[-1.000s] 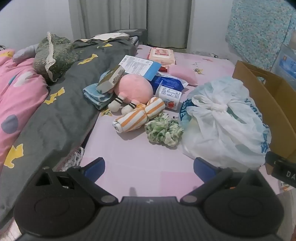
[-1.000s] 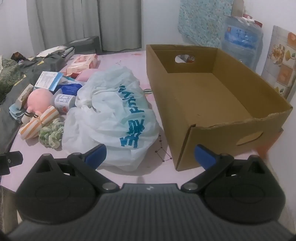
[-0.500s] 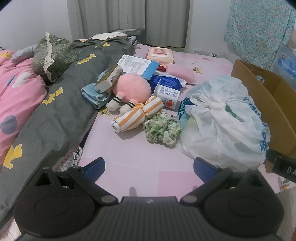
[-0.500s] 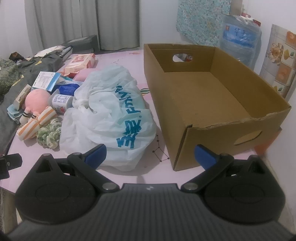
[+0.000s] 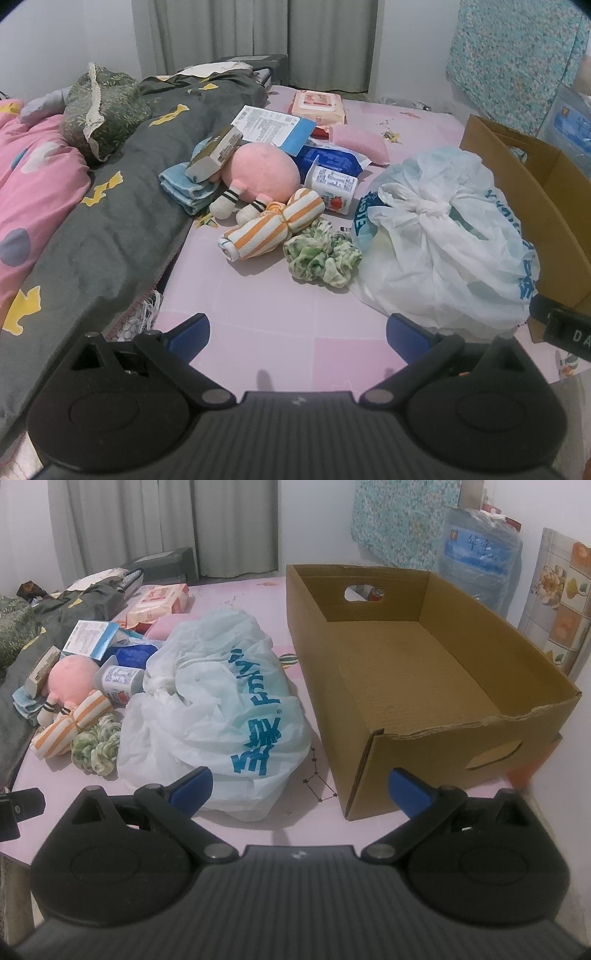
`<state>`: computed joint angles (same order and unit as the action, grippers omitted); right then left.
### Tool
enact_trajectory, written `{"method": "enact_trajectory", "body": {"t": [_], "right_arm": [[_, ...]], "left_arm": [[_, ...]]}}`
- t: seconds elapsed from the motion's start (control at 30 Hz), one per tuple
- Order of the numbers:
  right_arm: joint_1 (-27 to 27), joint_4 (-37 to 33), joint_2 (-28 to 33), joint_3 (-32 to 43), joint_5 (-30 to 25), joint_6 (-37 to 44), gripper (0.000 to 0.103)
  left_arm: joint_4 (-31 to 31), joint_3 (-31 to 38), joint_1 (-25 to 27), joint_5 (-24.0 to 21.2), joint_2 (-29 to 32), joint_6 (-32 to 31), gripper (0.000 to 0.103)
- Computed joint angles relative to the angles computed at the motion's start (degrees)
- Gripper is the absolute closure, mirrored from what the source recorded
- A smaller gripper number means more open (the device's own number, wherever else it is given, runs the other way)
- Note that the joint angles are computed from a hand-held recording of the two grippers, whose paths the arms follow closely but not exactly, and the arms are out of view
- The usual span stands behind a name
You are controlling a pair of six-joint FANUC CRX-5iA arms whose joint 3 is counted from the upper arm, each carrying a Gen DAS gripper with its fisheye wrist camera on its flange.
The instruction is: Organize soft objects
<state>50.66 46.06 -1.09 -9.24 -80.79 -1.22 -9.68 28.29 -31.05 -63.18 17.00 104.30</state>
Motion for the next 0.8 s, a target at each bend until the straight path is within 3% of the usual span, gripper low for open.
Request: {"method": "enact_trajectory", "body": {"t": [0.8], "right_arm": [[-0.2,-1.3,1.0,1.6,-1.0,2.4,0.001]], "left_arm": [[0.4,-0.1,0.2,0.0,0.1,-0.4,0.001]]}}
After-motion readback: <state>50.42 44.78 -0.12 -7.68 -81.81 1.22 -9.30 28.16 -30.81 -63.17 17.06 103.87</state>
